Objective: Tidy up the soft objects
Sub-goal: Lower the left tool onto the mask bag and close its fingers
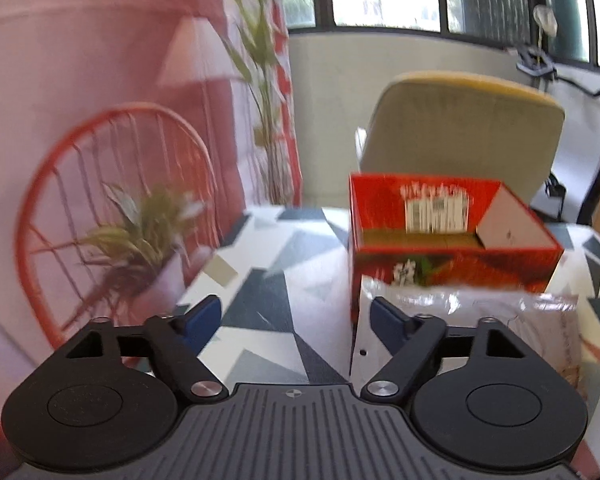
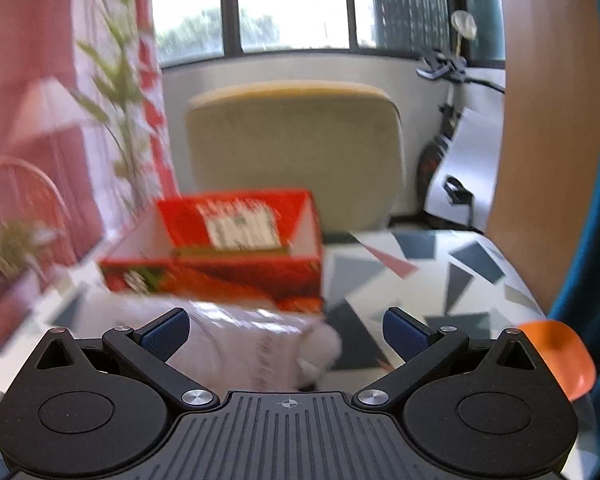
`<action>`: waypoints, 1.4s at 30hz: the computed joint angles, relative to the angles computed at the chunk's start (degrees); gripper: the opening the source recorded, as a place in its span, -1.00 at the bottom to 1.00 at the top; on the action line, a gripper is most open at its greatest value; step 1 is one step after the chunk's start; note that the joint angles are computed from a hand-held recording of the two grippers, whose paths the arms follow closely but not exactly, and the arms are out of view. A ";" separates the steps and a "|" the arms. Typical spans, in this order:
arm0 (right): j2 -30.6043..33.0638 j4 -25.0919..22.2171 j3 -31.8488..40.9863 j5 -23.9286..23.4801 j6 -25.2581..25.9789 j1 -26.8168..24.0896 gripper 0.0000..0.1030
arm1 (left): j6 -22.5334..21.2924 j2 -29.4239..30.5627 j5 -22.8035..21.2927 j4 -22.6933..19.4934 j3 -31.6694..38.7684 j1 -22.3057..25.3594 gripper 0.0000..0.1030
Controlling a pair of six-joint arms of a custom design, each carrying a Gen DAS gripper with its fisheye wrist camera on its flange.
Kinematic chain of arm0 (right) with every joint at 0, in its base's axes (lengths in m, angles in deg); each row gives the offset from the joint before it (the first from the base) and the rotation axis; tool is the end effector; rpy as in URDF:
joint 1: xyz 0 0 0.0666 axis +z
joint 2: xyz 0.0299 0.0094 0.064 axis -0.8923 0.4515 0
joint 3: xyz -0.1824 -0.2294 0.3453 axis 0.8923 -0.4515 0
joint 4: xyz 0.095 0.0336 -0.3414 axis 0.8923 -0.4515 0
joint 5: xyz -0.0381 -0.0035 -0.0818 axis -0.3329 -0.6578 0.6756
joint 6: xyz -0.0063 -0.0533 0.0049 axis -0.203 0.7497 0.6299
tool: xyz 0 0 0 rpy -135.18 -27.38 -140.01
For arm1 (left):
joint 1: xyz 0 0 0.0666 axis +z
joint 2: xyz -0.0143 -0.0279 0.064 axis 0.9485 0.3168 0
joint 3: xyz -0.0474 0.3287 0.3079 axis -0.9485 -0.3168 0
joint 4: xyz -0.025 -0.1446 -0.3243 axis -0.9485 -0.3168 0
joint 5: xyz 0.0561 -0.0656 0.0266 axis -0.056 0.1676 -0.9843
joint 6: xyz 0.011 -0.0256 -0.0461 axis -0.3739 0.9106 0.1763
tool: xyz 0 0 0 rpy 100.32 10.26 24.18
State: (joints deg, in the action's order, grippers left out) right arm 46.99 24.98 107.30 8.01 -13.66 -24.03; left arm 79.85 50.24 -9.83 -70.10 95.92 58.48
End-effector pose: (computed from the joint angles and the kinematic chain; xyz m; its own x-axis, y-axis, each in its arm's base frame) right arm 0.3869 0.2852 0.3955 -0.5445 0.1683 -0.8217 0.2270 0.9727 0.0488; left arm 0.4511 -0.0963 0.3828 -0.5535 0.1117 -0.8253 0.0213 0.9925 0.1200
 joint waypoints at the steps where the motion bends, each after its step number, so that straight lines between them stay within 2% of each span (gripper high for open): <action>1: 0.66 1.02 -0.44 0.70 1.22 -0.26 0.99 | -0.53 1.06 0.74 0.54 0.24 0.45 0.47; 3: 1.23 3.71 -1.46 1.87 4.04 -1.04 0.99 | -1.38 2.41 3.15 0.85 0.92 1.38 0.46; 5: 1.90 4.20 -1.61 0.98 5.82 -2.29 0.99 | -1.51 3.96 6.25 0.85 1.76 2.42 0.46; 7: 2.30 5.18 -1.91 -2.67 7.62 -4.12 0.99 | -1.73 5.08 7.99 2.07 1.70 2.89 0.46; 11: 3.20 7.84 -2.89 -10.75 7.56 -7.39 0.93 | -3.57 7.88 7.75 2.61 2.77 2.72 0.34; 13: 3.88 7.45 -2.60 -13.69 7.05 -8.44 0.81 | -3.32 9.03 10.09 0.81 3.92 3.15 0.28; 15: 4.92 7.01 -1.92 -15.30 7.31 -8.88 0.72 | -2.61 10.08 13.18 -1.16 5.17 3.99 0.10; 20: 7.34 5.77 0.25 -16.41 9.58 -9.02 0.70 | -2.70 11.85 17.04 -0.55 6.40 5.12 0.06; 26: 8.90 4.72 1.93 -21.03 9.06 -10.63 0.59 | -5.93 14.65 22.69 -5.06 10.22 4.68 0.06; 29: 9.55 4.40 2.40 -22.40 8.97 -11.18 0.59 | -6.99 16.59 23.93 -7.41 12.13 4.37 0.06; 32: 9.84 4.54 2.38 -24.53 8.24 -11.84 0.59 | -5.56 18.35 25.77 -10.12 13.96 4.54 0.06; 36: 10.07 4.44 2.31 -26.78 7.39 -12.58 0.60 | -1.25 20.16 31.83 -13.64 16.05 5.66 0.06; 38: 10.00 5.04 2.00 -29.37 7.03 -13.28 0.60 | 0.13 20.98 34.64 -15.31 17.23 6.00 0.06; 42: 10.45 5.35 2.21 -34.25 6.48 -14.41 0.60 | -0.42 22.03 34.23 -16.46 18.59 5.41 0.07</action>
State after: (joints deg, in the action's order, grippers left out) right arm 57.45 30.33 109.51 -26.23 -7.18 -38.44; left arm 79.43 72.28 24.40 -86.56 114.50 63.90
